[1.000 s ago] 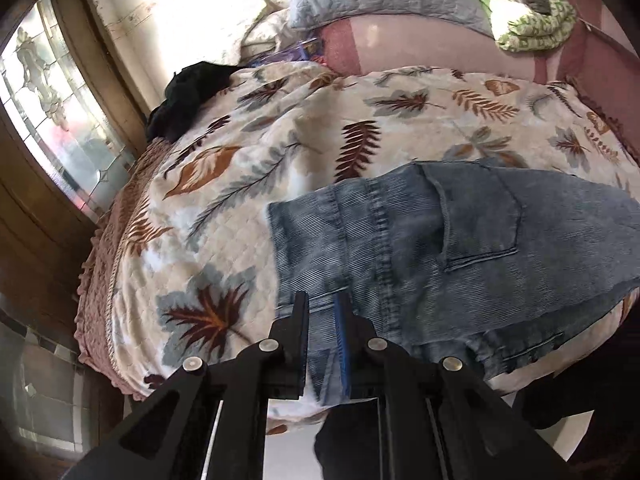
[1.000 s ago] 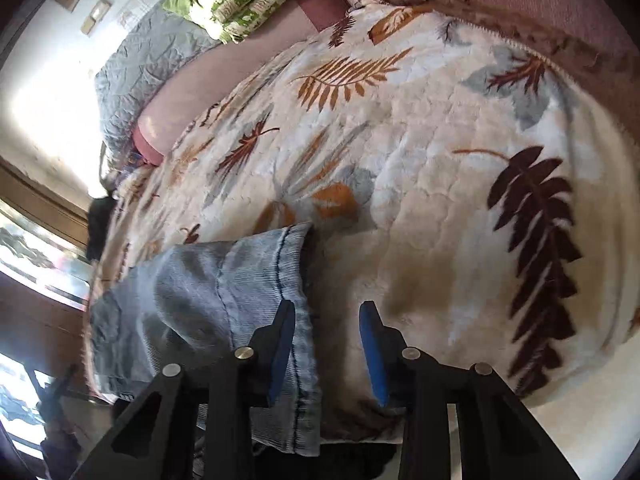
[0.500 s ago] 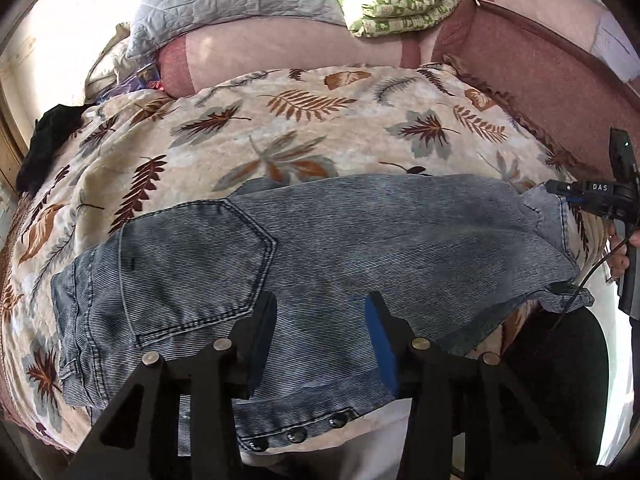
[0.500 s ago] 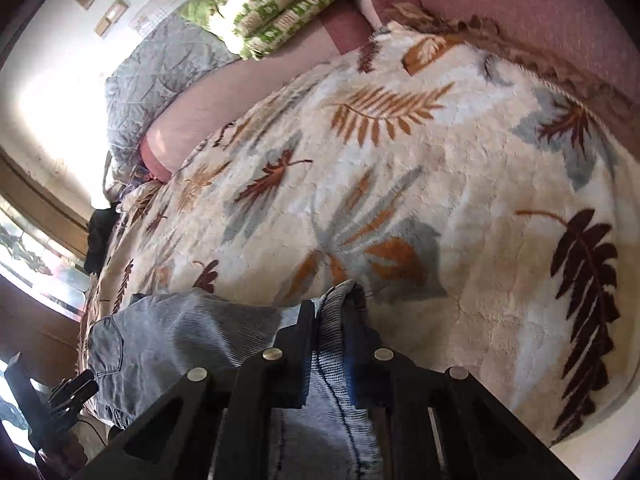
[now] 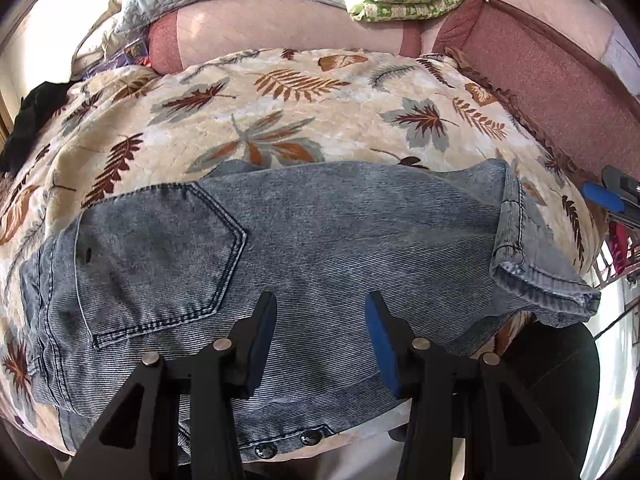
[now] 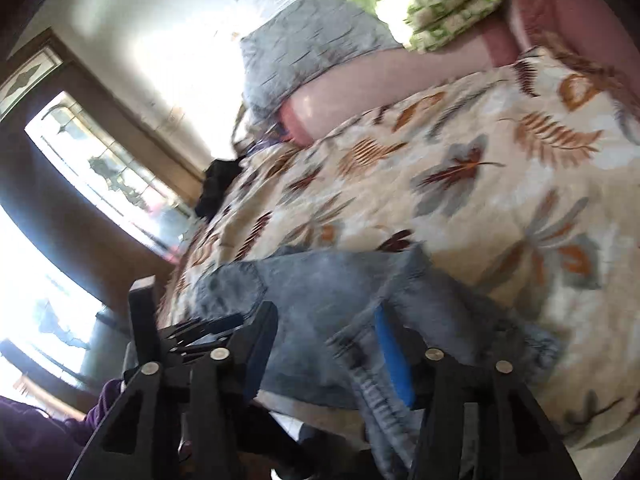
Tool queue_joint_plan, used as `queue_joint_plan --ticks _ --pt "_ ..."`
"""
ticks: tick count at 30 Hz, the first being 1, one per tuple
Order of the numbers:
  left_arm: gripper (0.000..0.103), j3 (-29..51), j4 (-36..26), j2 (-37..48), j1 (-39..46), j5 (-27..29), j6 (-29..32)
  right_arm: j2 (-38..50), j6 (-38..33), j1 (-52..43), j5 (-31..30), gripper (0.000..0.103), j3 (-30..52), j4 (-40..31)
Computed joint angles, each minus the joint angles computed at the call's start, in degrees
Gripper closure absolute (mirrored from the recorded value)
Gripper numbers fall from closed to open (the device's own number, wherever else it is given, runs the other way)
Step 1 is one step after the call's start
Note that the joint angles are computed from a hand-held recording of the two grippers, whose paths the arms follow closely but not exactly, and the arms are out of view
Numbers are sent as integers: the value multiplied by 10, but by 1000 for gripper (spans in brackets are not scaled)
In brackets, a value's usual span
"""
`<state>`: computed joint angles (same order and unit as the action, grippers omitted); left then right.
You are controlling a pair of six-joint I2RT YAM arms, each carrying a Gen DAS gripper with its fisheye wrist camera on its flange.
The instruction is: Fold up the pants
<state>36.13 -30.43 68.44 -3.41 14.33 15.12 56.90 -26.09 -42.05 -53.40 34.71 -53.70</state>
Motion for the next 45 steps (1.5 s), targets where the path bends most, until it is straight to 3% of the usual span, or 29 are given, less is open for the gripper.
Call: queue_joint_plan --ticks 3,5,7,10,13,14,15,19,22,28,31,33,36,40,42,43,45 --pt "56 0 9 23 1 -1 -3 41 -29 -98 85 48 0 66" --pt "56 -1 11 29 -7 -3 -8 125 -57 -127 132 53 3 113" --pt "56 -4 13 27 -14 -7 -9 201 -80 -138 148 55 5 138" --pt "56 -2 13 30 -19 -13 -6 249 -82 -128 150 55 -17 187" --pt "56 5 14 38 -23 -19 -10 253 -45 -101 161 53 -52 251" --pt "56 7 14 40 -22 -18 -10 236 -35 -85 166 58 -66 271" --pt "56 8 14 42 -22 -18 -10 201 -29 -66 182 81 -85 281" --pt "56 14 19 54 -15 -22 -6 115 28 12 261 86 -112 322" --pt "56 20 23 68 -5 -27 -6 86 69 21 280 87 -86 345" --pt "56 28 29 92 -9 -35 -19 258 129 79 359 94 22 452" --pt "56 22 28 86 -8 -29 -12 388 138 83 356 91 89 435" --pt "56 19 27 81 7 -25 -1 369 140 64 329 89 71 452" --pt "56 23 20 78 52 -21 16 282 140 26 308 89 41 417" --pt "56 20 3 49 147 -5 69 70 21 -5 249 89 -4 272" --pt "55 25 -13 35 215 12 107 -38 -38 -14 220 86 -21 180" --pt "52 31 -23 35 251 22 126 -83 -62 -24 204 76 -26 130" --pt "45 46 -39 39 327 37 166 -177 -100 -49 183 24 -50 51"
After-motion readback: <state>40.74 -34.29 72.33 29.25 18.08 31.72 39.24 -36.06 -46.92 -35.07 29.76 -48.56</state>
